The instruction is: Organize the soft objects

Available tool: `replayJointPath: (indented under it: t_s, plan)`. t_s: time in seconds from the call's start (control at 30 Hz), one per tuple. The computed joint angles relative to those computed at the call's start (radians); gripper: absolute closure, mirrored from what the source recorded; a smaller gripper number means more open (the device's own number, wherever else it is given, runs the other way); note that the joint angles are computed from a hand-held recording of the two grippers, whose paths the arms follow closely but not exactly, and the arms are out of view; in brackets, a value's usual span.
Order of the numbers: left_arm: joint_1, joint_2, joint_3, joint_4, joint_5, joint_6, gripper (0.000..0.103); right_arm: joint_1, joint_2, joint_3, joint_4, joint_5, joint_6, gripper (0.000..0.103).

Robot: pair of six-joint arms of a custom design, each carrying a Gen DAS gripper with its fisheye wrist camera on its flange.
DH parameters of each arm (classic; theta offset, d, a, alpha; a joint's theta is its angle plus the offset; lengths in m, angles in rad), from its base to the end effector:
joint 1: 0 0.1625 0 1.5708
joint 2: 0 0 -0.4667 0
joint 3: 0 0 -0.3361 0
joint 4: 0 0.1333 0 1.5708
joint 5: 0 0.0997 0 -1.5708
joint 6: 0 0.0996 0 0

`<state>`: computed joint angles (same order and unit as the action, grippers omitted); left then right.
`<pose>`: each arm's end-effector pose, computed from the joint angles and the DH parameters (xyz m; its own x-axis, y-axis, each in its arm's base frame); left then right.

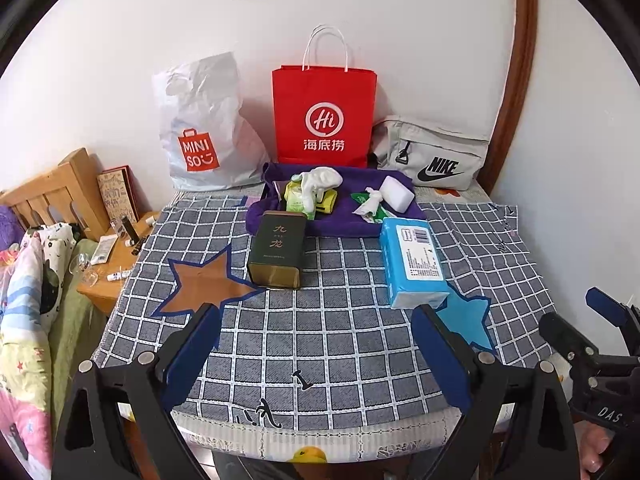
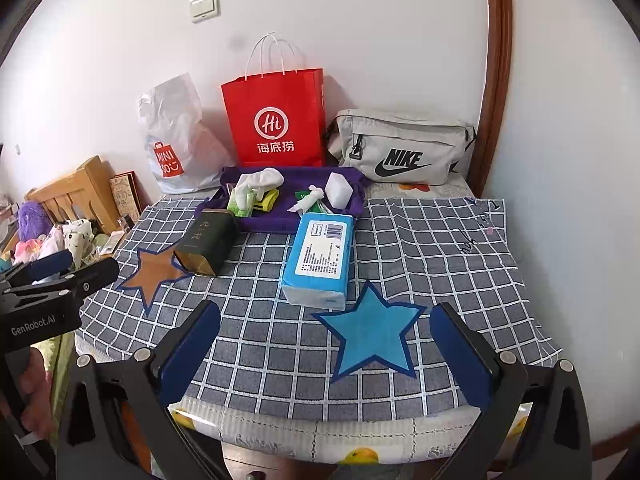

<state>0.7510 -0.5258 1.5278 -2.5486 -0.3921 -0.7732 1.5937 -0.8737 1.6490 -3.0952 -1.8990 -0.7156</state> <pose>-0.3458 -0.6311 0.0731 -0.6853 -0.2656 -0.6781 0.3523 0.6940 -0.6279 0.1167 -0.6744 0.2839 -0.7070 -0.3311 0.6249 -0.6368 0.6823 -0.3591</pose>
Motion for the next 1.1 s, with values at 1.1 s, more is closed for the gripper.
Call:
replayJointPath:
  t_s: [1.1]
  plan:
    - [-0.030,-0.001,0.011,-0.008,0.009,0.002,0.007,-0.001,-0.042,0.048,-0.032,0.026,0.013,0.000]
